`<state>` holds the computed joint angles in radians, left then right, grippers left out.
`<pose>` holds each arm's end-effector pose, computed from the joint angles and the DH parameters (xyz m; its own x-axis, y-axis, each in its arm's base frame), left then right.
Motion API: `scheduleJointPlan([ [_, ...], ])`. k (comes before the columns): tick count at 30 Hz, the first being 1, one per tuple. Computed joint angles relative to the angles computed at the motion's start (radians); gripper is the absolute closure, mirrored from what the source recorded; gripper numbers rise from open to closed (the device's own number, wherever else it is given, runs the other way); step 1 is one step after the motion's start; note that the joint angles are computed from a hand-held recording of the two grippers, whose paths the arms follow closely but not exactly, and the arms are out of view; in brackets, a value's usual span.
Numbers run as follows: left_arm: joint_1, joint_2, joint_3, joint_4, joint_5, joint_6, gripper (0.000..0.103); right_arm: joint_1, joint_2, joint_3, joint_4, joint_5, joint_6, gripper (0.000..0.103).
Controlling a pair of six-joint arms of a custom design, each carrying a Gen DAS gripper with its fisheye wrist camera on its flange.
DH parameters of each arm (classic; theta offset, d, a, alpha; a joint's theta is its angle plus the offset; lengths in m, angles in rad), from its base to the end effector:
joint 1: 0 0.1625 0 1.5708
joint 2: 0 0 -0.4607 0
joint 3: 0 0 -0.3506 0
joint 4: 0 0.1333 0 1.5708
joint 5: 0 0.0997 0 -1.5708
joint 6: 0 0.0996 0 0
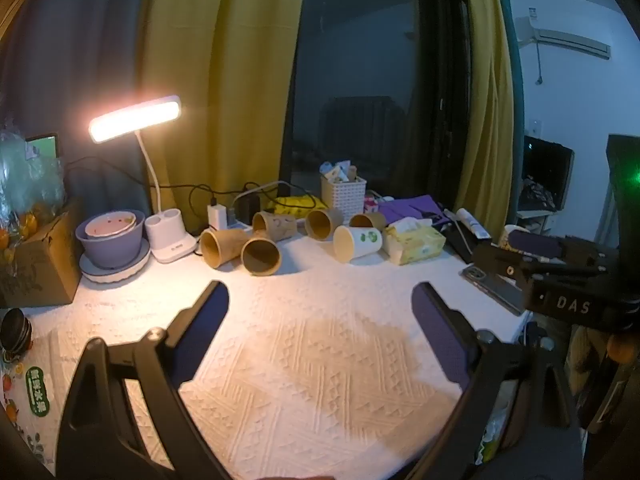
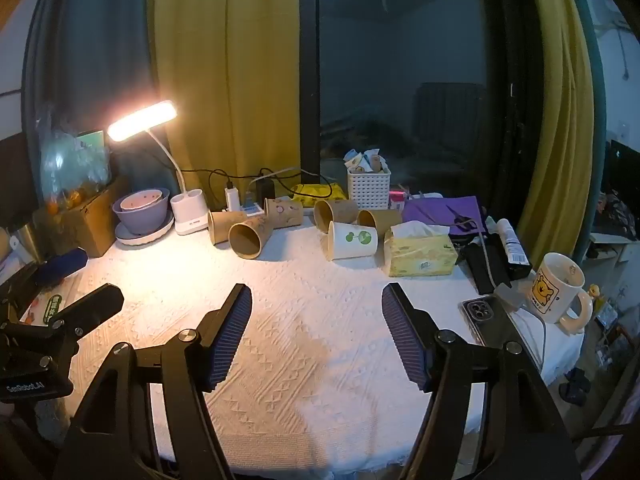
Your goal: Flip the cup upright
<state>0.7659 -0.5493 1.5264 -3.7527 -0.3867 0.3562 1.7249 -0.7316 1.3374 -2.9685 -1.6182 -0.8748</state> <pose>-0.3192 -0.6199 0.1921 -0.7393 -0.2206 -0.6363 0.5503 0.3468 -0.7596 0.2455 -0.7430 0.2717 -0.5534 -0.6097 0.5675 -0.8306 0.3530 -0.4308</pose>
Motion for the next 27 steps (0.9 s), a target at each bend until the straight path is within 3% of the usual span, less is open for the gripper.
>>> scheduleJointPlan([
  [27,0.000,-0.002,0.003,0.006,-0.002,-0.011,0.009,0.002,-0.001,-0.001,0.003,-0.004,-0.004,0.032],
])
